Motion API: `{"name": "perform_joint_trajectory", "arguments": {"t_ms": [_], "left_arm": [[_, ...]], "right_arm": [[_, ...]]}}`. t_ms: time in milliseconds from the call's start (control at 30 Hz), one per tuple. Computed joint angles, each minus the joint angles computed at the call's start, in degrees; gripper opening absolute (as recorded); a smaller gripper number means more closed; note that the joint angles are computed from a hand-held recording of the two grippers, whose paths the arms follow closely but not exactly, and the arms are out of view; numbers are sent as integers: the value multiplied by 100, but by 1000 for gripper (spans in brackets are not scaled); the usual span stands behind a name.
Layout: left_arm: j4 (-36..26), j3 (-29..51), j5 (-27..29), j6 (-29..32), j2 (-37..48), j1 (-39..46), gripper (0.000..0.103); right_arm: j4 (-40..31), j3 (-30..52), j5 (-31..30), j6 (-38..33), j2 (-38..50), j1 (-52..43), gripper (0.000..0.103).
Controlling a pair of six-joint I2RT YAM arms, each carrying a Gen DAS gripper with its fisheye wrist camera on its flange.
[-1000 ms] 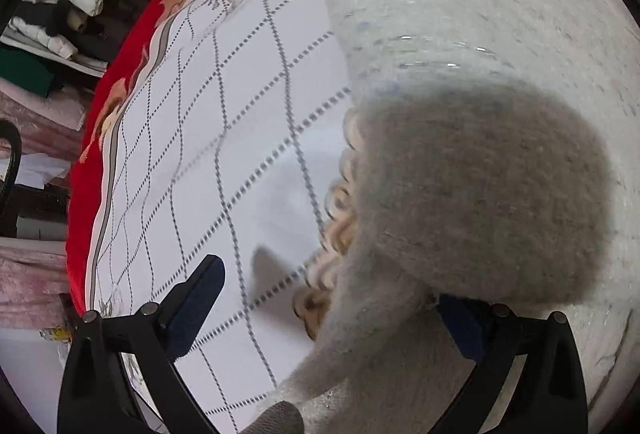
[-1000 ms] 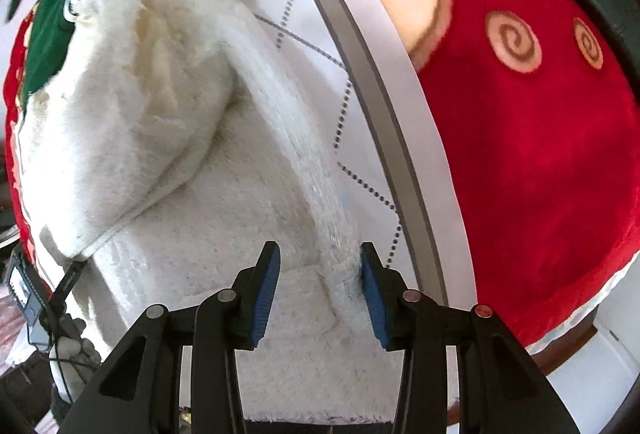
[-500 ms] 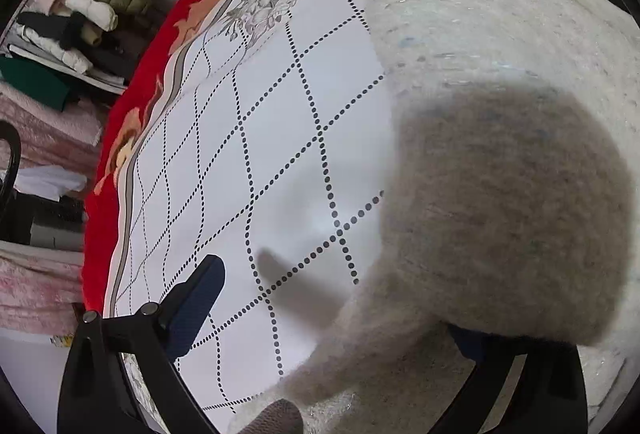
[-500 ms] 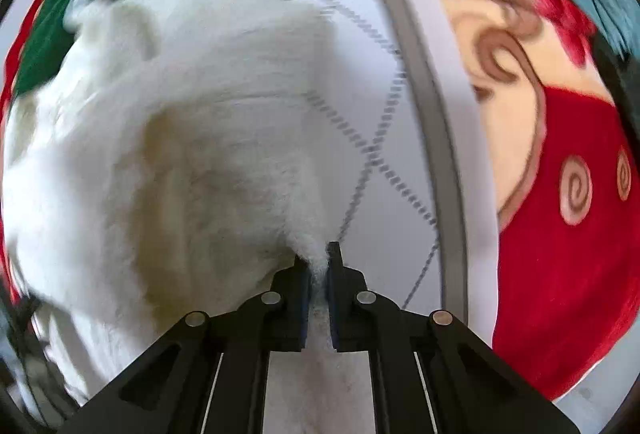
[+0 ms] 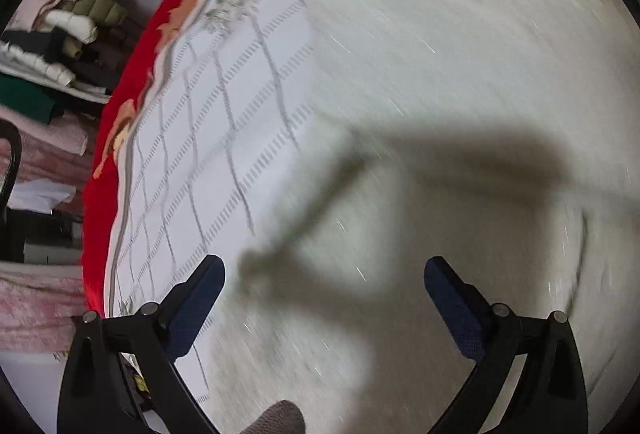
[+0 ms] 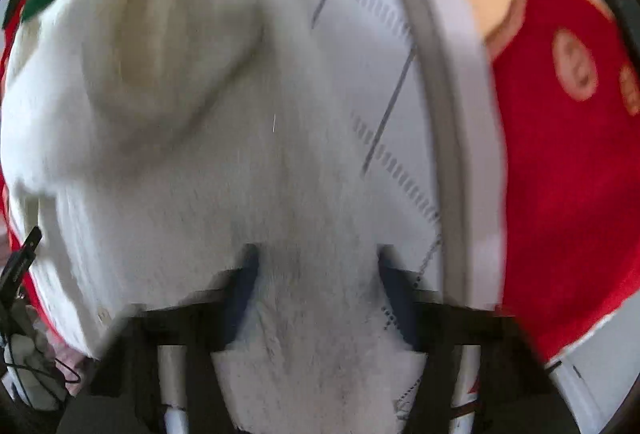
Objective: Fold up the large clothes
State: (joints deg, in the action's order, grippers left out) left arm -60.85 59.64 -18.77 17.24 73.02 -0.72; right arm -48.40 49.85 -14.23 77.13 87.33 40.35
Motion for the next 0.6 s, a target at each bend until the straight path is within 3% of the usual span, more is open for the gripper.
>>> {"name": "perform_joint_trajectory", "arguments": {"t_ms": [133, 233, 267, 367, 500, 600], "left_arm": [[37, -483, 48, 111, -119, 77, 103], [41, -479, 23, 198, -187, 88, 103], [-31, -413, 13, 209, -190, 86, 103], [-483, -87, 157, 197, -315, 140, 103], [-1297, 328, 531, -7, -674, -103, 103], [-1544, 170, 768, -351, -943, -621, 103]], "right_arm": [[-730, 229, 1148, 871, -395, 479, 6], [-401, -166, 971, 1201, -536, 570, 7], [-431, -264, 972, 1209, -636, 587, 11], [-805, 72, 768, 1183, -437, 716, 45], [-1353, 586, 993, 1914, -855, 1149, 46], [-1550, 664, 1128, 2210, -1071, 1386, 46]]}}
